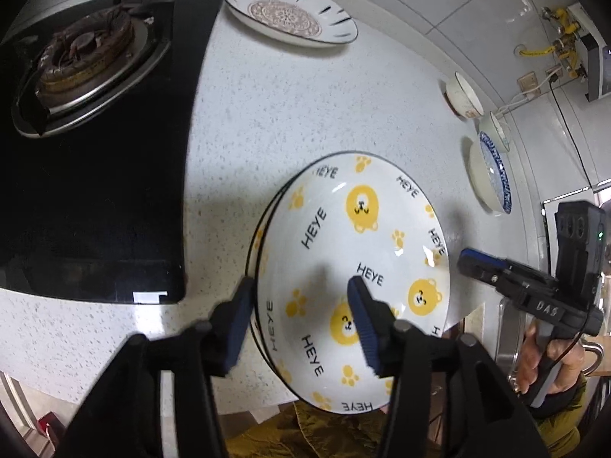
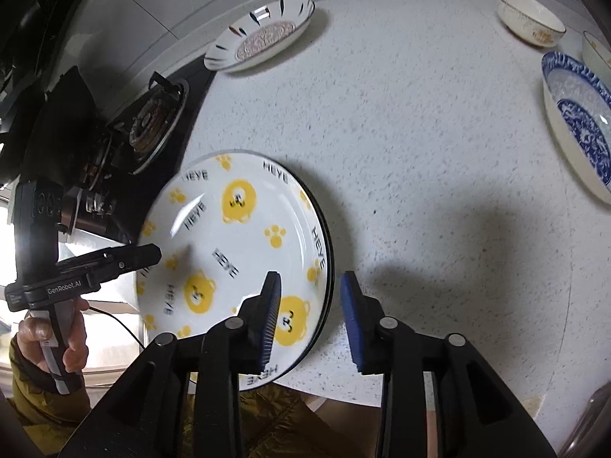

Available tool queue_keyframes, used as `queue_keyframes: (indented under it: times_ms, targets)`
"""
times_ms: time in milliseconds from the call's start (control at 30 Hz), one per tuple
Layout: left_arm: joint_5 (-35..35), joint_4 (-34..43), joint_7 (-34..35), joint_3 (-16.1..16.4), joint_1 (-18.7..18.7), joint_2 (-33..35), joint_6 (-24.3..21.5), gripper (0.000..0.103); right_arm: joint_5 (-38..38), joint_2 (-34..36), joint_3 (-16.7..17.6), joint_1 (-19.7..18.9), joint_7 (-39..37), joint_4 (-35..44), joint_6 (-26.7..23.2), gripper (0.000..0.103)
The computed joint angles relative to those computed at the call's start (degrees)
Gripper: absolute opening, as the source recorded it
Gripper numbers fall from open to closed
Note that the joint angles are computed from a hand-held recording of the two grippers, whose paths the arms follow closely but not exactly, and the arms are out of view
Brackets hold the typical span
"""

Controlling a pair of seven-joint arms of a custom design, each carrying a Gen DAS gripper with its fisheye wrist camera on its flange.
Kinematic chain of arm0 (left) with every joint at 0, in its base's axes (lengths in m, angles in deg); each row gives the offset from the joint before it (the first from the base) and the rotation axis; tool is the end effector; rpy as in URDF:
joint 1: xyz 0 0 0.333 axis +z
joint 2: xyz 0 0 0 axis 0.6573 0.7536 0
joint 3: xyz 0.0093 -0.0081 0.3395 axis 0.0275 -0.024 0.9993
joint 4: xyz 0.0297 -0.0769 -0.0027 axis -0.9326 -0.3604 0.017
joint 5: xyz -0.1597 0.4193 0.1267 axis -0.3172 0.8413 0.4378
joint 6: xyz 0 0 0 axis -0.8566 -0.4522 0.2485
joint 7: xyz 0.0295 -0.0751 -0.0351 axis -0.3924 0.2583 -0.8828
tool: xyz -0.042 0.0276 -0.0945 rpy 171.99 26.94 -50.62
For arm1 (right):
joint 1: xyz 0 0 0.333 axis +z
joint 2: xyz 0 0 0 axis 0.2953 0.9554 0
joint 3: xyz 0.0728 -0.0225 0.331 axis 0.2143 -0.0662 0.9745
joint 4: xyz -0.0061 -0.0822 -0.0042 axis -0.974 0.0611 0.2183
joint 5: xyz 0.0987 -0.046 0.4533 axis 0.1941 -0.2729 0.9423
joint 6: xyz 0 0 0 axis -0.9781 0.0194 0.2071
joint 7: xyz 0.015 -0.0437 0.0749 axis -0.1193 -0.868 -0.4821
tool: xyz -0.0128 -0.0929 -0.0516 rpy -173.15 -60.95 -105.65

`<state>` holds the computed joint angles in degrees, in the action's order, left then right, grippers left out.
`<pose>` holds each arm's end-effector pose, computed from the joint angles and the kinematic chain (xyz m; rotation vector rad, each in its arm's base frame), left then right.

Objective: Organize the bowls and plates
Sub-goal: 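Lower the second bear plate onto the first and open the right gripper, then move the right gripper to the rim of the mandala-pattern plate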

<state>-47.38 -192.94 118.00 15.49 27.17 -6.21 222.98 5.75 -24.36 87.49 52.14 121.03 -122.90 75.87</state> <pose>0.5333 -0.2710 0.4127 1.7138 -2.3057 0.6245 0.3996 0.4068 0.4429 -1.7248 2.0109 0.1062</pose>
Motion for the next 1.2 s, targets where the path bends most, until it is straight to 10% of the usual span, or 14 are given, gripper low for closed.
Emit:
queue_keyframes:
  times_ms: [700,1200]
  targets:
    - [6.3,0.6,-6.2,0.0,0.2,-1.9,7.8,0.060,1.7,-1.2,-3.9,-0.9,-11.2,0.2,3.0,0.045]
    - [15.7,25.3,-19.6,1.0,1.5,15.2,1.7,0.066,16.5,8.7,-5.7,-6.7,-35.8,12.8,-0.3,0.055]
